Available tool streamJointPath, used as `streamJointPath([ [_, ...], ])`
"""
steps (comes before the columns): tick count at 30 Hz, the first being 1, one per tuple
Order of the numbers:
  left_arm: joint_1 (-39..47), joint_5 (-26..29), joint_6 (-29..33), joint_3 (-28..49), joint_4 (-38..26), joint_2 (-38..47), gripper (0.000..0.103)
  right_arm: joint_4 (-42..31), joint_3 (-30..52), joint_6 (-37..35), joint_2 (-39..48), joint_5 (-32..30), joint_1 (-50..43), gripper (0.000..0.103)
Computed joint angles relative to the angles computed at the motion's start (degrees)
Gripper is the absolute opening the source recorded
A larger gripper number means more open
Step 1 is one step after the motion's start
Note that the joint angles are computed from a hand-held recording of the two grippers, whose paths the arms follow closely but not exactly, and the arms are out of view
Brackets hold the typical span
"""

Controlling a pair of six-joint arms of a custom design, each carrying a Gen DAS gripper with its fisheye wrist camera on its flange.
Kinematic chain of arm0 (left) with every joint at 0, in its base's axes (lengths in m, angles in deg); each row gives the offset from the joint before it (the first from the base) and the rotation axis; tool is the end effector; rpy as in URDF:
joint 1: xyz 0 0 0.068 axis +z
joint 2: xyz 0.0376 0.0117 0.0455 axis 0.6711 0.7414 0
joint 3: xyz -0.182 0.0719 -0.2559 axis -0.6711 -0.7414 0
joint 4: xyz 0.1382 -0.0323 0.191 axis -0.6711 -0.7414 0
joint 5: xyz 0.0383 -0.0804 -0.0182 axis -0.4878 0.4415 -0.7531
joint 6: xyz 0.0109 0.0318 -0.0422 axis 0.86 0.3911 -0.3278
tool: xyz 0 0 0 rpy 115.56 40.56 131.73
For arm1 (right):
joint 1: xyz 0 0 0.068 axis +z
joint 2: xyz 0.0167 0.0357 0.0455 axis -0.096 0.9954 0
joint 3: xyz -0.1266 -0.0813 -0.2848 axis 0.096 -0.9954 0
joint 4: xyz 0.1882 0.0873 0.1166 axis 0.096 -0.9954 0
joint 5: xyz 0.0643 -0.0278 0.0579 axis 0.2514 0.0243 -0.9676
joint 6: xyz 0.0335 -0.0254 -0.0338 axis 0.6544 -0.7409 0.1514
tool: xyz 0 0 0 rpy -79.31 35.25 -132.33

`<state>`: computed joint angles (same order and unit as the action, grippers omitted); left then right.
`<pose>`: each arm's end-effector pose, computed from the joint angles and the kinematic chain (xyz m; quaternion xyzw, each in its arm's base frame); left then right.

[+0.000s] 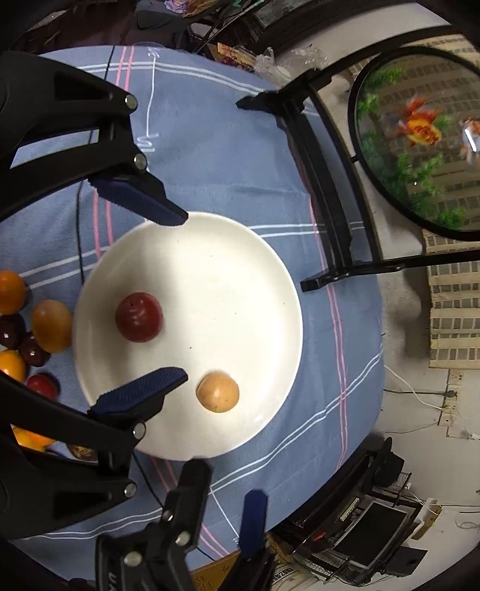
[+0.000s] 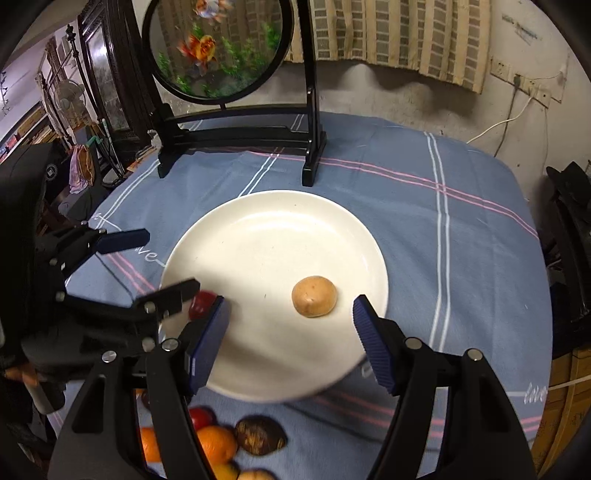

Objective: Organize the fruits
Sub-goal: 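Carry both fruits onto the white plate and open both tools, then grasp a second red plum with the left tool while the right grasps a small yellow fruit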

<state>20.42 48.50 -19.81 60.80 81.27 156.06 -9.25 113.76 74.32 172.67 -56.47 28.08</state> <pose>0.3042 -0.1136 0.1912 0.0631 0.9475 0.0102 0.3132 0.3174 0.2134 0.2176 -0.2171 0.9243 0.1373 0.2824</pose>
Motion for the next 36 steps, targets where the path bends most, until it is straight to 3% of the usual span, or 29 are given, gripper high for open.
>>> streamJointPath([
  [16, -5.5, -4.3, -5.5, -17.5, -7.9, -25.4, 0.089, 4.4, -28.1, 5.8, -22.5, 7.3, 12.0, 0.073],
  [22, -21.1, -6.3, -13.3, -26.1, -11.4, -29.9, 0.089, 6.4, -39.6, 11.9, -21.5, 10.1, 21.5, 0.073],
  [26, -34.0, -7.1, -21.0, -29.6, -9.8, -27.1, 0.089, 12.1, -44.6, 17.2, -19.1, 8.4, 24.7, 0.073],
  [29, -39.0, -7.2, -25.2, -31.2, -7.3, -24.2, 0.089, 15.9, -46.0, 18.4, -16.9, 8.2, 25.1, 0.073],
  [31, -39.8, -6.6, -26.9, -32.0, -5.6, -22.2, 0.089, 17.1, -45.5, 18.4, -14.5, 8.6, 25.3, 0.068],
  [32, -39.9, -6.1, -27.2, -32.3, -5.0, -21.7, 0.089, 17.5, -45.4, 18.6, -13.4, 8.4, 25.6, 0.06],
  [33, -40.1, -5.9, -27.8, -32.7, -4.1, -20.9, 0.089, 18.1, -45.2, 18.3, -11.9, 7.9, 25.5, 0.044],
  [35, -39.4, -5.6, -27.5, -32.8, -3.0, -19.4, 0.089, 20.2, -45.9, 18.4, -10.6, 9.0, 26.6, 0.039],
  [36, -38.8, -5.1, -27.0, -32.8, -2.4, -19.0, 0.089, 19.8, -45.8, 18.3, -10.8, 8.5, 26.5, 0.028],
])
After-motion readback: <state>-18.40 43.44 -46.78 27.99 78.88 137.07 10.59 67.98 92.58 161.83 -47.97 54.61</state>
